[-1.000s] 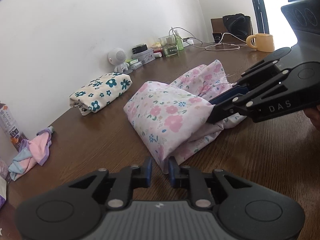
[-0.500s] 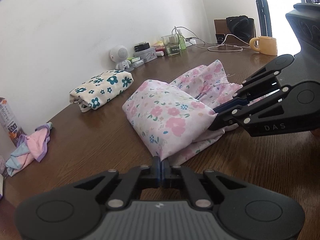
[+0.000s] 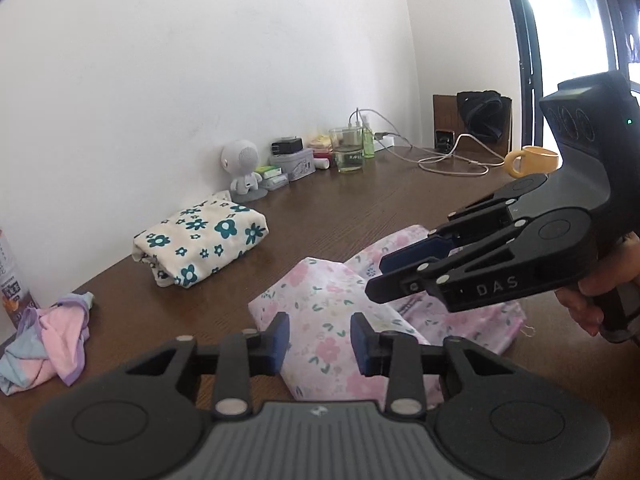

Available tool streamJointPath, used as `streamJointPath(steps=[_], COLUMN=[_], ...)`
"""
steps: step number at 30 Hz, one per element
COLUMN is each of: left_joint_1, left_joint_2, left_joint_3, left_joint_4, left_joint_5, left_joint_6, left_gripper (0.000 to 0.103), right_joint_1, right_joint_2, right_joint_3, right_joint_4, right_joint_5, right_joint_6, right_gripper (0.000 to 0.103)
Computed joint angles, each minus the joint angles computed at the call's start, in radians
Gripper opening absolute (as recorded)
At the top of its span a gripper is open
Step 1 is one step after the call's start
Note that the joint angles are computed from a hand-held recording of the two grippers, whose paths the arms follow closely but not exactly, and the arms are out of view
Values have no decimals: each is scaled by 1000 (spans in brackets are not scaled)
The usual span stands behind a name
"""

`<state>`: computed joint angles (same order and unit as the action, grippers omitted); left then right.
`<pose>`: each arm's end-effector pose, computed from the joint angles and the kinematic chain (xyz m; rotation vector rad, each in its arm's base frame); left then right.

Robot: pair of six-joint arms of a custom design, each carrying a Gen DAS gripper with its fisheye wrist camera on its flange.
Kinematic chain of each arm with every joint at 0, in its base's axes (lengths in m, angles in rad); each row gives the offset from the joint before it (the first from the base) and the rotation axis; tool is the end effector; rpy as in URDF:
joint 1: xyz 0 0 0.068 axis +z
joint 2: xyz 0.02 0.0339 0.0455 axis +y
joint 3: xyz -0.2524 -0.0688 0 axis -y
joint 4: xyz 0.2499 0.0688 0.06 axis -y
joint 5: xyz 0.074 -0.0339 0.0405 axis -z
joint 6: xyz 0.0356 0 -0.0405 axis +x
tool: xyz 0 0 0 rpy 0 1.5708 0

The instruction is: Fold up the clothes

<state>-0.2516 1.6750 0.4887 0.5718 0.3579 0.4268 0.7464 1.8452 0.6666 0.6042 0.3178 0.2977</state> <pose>0.2713 -0.0826 0.0935 0.9037 1.9567 -0.2894 0.2497 0.2158 0.0899 -0.2912 2.1058 0.2803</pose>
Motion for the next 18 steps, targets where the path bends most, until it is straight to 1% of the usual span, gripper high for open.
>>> streamJointPath(steps=[1,3,4,6,7,9,12,13,15,17,18], left_joint_1=[-13,-19,-16,2,7,0,-14,-10,3,26,38], left_joint_2=[44,111,129,133,136,164,215,224,233,211,199], left_joint_3=[39,97,118,139,150,190,252,255,257,239,230], left_joint_4=[-15,-40,-47,-41,-30,-37,-64,-67,-72,-65,-61], left_joint_5=[-22,-42,-41,-15,-7,-15,-35,-36,-32,-9,1], left_joint_6=[0,3,-3,-34,-52,-67,-74,-72,-68,-81,-91], left_gripper=[9,9,12,14,17,20,20,20,20,21,26], right_joint_1=[-15,-44,-57,-76,-85,-103,-119,-123,-129,-129,-129], right_joint_2=[21,62,82,78,72,93,177,207,218,191,171], right_joint_3=[21,64,87,86,83,134,267,314,312,261,232], right_joint_4=[-12,-39,-54,-20,1,-15,-124,-165,-146,-80,-49], right_joint_5=[-21,-62,-82,-95,-99,-112,-111,-109,-119,-122,-124], right_joint_6=[-3,-11,-15,-22,-25,-39,-58,-65,-55,-46,-37], right_gripper=[26,26,26,26,26,26,26,21,19,19,19])
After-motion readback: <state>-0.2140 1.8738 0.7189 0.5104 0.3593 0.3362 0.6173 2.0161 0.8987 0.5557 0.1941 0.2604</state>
